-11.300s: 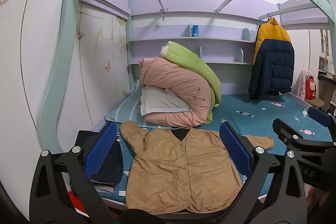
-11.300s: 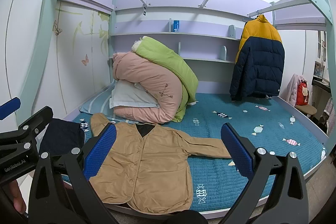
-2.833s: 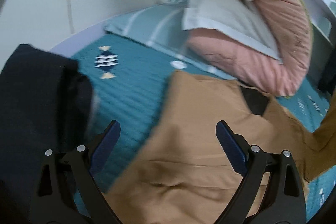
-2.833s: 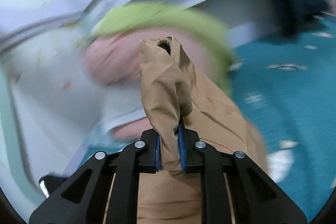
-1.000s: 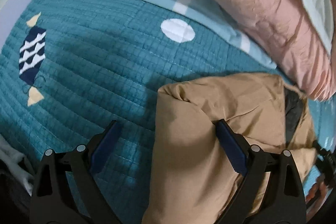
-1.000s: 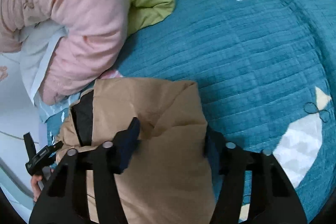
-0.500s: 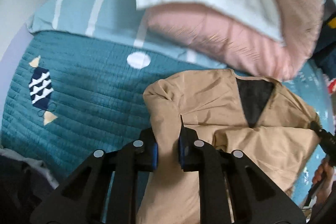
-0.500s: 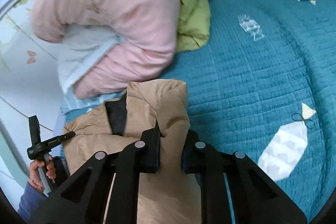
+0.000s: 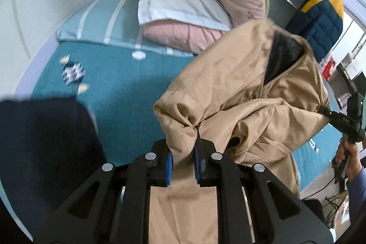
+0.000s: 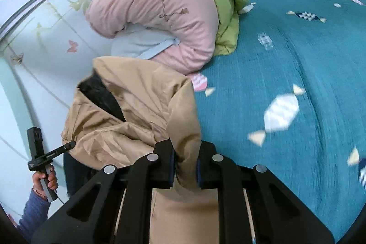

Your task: Fold large clothes

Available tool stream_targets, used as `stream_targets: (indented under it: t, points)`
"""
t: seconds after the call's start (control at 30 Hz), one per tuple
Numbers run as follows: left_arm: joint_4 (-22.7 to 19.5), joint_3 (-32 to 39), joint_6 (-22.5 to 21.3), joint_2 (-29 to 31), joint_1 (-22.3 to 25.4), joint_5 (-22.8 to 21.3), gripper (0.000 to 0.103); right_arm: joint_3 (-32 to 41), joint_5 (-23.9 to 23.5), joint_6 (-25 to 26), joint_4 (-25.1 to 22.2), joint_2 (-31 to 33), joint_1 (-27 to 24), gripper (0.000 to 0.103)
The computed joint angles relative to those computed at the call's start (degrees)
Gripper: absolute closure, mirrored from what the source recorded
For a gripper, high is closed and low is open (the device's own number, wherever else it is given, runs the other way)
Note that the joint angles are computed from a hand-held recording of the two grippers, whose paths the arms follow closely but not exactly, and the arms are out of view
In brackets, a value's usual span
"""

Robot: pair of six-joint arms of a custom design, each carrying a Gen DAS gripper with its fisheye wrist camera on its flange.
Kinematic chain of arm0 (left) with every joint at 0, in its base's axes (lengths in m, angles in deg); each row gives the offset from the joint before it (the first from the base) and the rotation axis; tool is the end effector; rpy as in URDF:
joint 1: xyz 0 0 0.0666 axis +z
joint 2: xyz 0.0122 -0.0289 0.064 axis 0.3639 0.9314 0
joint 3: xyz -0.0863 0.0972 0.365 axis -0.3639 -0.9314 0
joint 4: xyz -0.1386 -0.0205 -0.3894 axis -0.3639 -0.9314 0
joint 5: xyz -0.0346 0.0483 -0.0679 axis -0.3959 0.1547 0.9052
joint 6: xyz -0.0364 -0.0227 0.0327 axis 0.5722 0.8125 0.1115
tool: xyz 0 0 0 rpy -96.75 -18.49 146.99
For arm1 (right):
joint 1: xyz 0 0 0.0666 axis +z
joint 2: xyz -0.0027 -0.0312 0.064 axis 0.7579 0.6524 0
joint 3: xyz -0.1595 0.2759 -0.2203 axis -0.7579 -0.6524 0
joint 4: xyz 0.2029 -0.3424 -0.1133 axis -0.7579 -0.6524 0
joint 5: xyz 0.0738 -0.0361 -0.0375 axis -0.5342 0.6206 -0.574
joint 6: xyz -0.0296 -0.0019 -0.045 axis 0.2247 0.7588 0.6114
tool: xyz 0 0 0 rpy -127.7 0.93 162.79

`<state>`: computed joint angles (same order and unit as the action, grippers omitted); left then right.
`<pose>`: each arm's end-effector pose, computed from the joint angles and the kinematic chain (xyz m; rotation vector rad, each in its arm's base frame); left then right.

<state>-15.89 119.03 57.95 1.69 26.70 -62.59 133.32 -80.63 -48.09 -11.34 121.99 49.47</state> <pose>0.3825 0.0278 0.4822 -0.2665 2.4846 -0.3070 0.4656 0.0234 0.3954 -0.2150 2.4220 0.8735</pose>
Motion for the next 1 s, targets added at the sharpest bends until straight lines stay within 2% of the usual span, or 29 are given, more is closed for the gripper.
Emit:
stream_targets:
  t: [0.13,0.23,0.33,0.47,0.5,0.53,0.6,0.7,0.77,0.8,0.83,0.93,1.0]
  points:
    - [-1.14,-7.68,1.86,-7.68,-0.17,1.0,0.089,-5.0,1.34,6.46,-6.7,-5.83,-1.54,0.09]
    - [-3.24,-13.47,1.95,-12.5,-1.11,0.7,0.088,-8.04,0.38,10.42,-12.31,-7.9,-4.1,0.09]
    - [-5.21,-17.52,2.66,-15.54,-1.63,0.73,0.084,-11.55,3.79,13.63,-15.71,-9.6,-5.9,0.085]
    - [-7.8,-21.39,3.87,-19.01,-2.04,-0.12,0.078,-14.86,8.01,15.73,-19.03,-10.76,-8.75,0.072]
    - [-8.3,-21.71,3.92,-19.53,-1.92,-0.18,0.073,-15.08,9.0,16.17,-20.33,-10.92,-9.48,0.065]
    - [-8.97,-22.18,4.3,-20.63,-1.76,-0.43,0.07,-15.28,9.83,16.94,-21.42,-11.48,-10.19,0.064]
    - [-10.39,-22.0,3.54,-21.88,-0.54,0.42,0.069,-15.09,10.66,19.3,-23.13,-12.69,-11.05,0.056]
    - [-12.98,-20.72,2.65,-24.28,-0.28,-0.97,0.068,-14.07,13.03,22.64,-25.52,-15.61,-12.27,0.05]
    - [-14.81,-19.56,1.78,-26.29,-0.88,-2.38,0.048,-13.06,10.76,24.49,-26.72,-16.69,-13.88,0.05]
    - [-14.86,-19.04,1.95,-27.9,-1.4,-3.91,0.026,-12.2,8.37,25.27,-27.71,-16.99,-14.44,0.05]
    - [-14.77,-18.72,2.14,-29.29,-1.83,-4.57,0.021,-11.57,6.89,25.41,-27.97,-17.04,-14.54,0.05]
    - [-14.08,-17.58,3.39,-31.23,-0.22,-3.56,0.021,-11.02,5.15,22.54,-26.22,-17.16,-11.62,0.051]
    - [-11.9,-17.53,6.47,-30.46,0.99,-0.32,0.019,-11.57,5.51,19.66,-23.92,-16.39,-7.46,0.068]
